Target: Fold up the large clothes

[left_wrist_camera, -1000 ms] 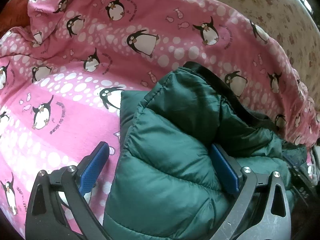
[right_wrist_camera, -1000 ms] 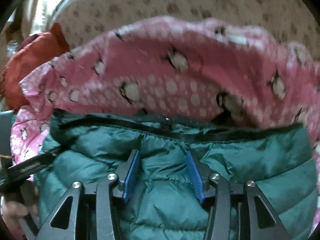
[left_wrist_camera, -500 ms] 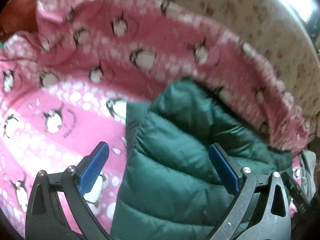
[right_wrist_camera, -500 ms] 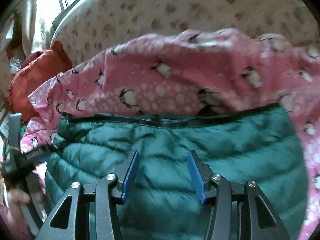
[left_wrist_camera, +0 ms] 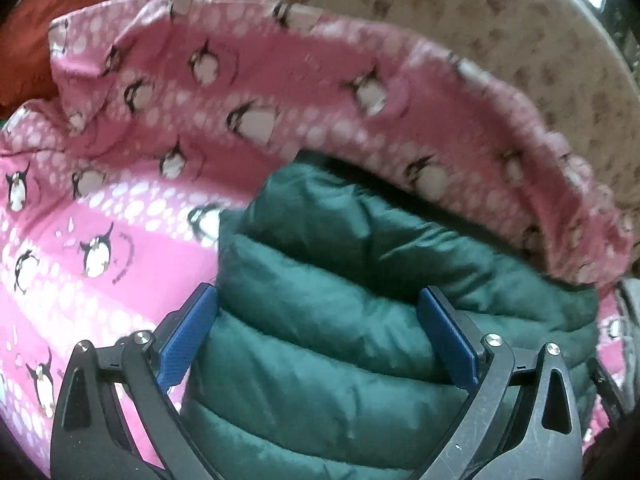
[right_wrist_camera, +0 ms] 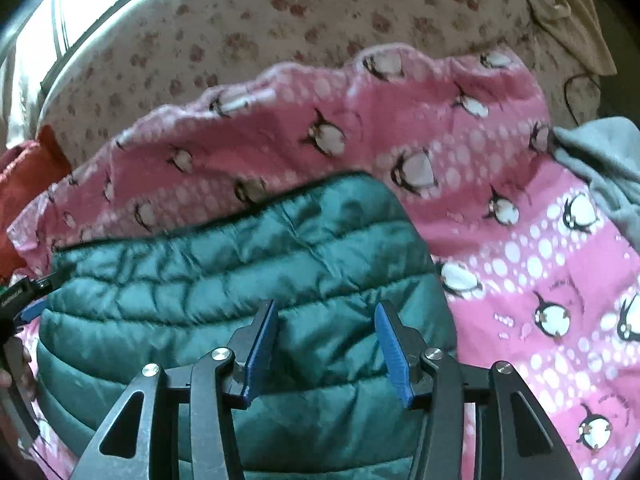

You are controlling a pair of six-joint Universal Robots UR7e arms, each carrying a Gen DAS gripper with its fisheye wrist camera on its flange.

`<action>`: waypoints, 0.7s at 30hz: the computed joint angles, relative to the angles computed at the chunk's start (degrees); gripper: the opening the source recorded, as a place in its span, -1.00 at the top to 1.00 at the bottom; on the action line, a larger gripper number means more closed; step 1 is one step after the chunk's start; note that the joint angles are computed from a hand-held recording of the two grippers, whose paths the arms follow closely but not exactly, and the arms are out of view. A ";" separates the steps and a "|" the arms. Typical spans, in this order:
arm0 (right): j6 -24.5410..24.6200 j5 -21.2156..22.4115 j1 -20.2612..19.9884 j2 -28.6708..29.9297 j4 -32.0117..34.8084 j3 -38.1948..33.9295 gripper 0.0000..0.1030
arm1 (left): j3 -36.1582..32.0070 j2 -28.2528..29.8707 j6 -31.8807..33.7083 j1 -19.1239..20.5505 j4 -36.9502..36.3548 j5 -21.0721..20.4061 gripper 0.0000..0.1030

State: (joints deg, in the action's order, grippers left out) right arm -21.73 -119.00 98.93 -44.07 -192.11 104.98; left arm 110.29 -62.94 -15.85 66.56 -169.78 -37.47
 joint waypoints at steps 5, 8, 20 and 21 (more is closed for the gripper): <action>1.14 1.10 -1.75 0.56 -1.98 1.00 -0.16 | 0.27 0.25 0.22 0.74 -0.42 -0.47 -0.96; 1.60 1.64 -2.75 1.53 -4.14 1.43 -0.32 | 0.32 -0.13 -0.05 0.63 1.11 -0.06 -0.96; -2.14 3.45 0.66 -7.90 -6.18 9.87 -0.31 | 12.88 -10.02 2.18 -5.46 -4.88 -3.22 -0.96; -2.33 3.56 0.72 -8.41 -6.06 10.69 -0.31 | 13.85 -10.30 2.44 -5.94 -5.35 -2.93 -0.96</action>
State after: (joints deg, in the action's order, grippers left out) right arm -24.06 -115.43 99.64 -52.49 -198.17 115.67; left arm 124.14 -73.24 -13.41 60.63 -175.13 -40.41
